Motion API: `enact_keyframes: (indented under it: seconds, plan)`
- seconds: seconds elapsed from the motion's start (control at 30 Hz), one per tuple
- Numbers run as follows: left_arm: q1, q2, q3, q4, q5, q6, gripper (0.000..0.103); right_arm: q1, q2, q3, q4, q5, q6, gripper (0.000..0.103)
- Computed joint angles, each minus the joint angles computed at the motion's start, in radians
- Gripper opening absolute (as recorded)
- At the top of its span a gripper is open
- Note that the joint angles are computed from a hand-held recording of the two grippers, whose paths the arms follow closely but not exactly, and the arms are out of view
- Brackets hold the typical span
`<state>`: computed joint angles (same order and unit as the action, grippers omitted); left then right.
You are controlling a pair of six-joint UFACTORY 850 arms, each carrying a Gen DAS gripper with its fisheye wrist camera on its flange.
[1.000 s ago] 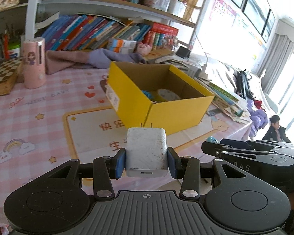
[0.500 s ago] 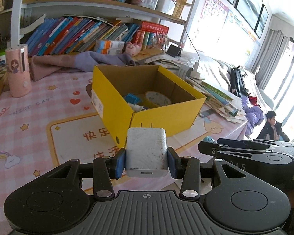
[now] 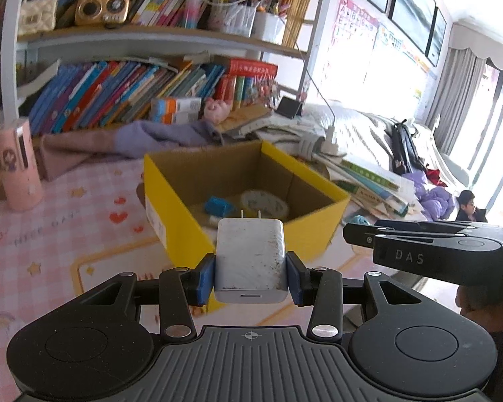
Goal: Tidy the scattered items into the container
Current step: 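Lift and carry the white charger and blue clip over the yellow box, then lower both held items into the yellow box and open both grippers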
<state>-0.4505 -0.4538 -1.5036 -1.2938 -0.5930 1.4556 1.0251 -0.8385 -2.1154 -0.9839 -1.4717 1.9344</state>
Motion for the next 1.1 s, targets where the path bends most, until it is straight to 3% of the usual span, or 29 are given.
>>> enact_keyframes:
  seconds: [0.3,0.6,0.87,1.1]
  plan:
    - [-0.037,-0.070,-0.101,-0.015,0.072,-0.033,0.042,-0.047,0.083,0.123,-0.063,0.069,-0.029,0.038]
    - [-0.085,-0.161,-0.233,0.120,0.175,-0.232,0.042,-0.126,0.187,0.286,-0.098,0.234,-0.071,0.038]
    - [-0.131,-0.273,-0.404,0.476,0.242,-0.596,0.042,-0.224,0.237,0.376,-0.094,0.433,-0.171,0.038]
    - [-0.165,-0.392,-0.573,0.825,0.214,-0.938,0.042,-0.315,0.238,0.399,-0.022,0.599,-0.356,0.038]
